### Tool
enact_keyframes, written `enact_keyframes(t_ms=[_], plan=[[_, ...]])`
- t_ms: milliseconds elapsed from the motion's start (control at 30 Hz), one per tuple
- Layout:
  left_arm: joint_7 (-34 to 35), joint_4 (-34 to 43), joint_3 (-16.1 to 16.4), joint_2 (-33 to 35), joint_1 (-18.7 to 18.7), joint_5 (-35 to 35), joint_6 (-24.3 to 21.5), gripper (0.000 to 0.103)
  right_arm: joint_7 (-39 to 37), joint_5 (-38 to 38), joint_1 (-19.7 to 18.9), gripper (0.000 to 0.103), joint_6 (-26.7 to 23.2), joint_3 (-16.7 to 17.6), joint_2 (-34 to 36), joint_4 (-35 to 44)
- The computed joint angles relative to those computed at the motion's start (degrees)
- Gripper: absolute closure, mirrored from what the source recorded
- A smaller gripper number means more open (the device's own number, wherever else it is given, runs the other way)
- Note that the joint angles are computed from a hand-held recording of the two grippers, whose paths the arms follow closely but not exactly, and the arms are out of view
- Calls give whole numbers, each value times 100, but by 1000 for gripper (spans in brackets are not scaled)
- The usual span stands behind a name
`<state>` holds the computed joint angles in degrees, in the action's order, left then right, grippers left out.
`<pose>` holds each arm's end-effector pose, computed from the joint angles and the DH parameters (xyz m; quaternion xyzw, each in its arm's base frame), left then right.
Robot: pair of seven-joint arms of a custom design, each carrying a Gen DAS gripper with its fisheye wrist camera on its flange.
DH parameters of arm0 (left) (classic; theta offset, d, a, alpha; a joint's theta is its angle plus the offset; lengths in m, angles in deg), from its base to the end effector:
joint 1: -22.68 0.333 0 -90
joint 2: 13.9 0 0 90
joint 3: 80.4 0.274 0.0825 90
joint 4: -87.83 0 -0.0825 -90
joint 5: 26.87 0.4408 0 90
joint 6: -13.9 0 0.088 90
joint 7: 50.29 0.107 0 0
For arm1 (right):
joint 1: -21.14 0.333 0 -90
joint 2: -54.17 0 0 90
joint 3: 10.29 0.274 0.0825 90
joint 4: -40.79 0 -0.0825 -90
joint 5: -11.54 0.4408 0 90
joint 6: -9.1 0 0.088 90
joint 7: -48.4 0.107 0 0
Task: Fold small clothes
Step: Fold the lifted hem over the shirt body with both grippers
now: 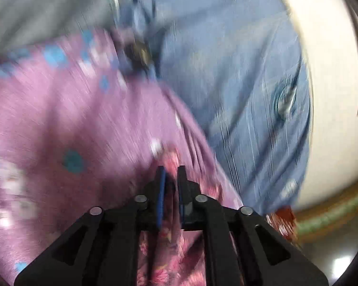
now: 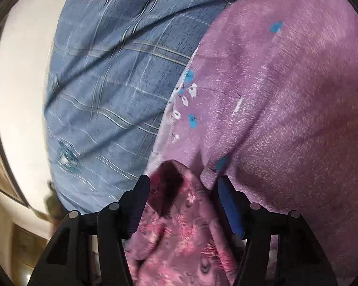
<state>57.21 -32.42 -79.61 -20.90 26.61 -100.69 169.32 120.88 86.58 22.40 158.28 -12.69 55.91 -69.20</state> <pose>0.6081 0.0846 0.4730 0.7935 -0.3207 0.5173 0.0014 0.6595 -0.0330 0.4721 -0.3650 0.7665 0.0629 0.5247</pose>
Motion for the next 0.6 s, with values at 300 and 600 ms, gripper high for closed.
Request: enact_keyframes(t_ms=[300,600], plan=[[-843,-1301,-627,-1364,-2,923,1842,43,-1044,-2045,648,48,-323,294,-469,-2],[-1430,-1024,151,-934,-374,1526,771,43,-960,-1562,967,46,-1548,470,207,754]])
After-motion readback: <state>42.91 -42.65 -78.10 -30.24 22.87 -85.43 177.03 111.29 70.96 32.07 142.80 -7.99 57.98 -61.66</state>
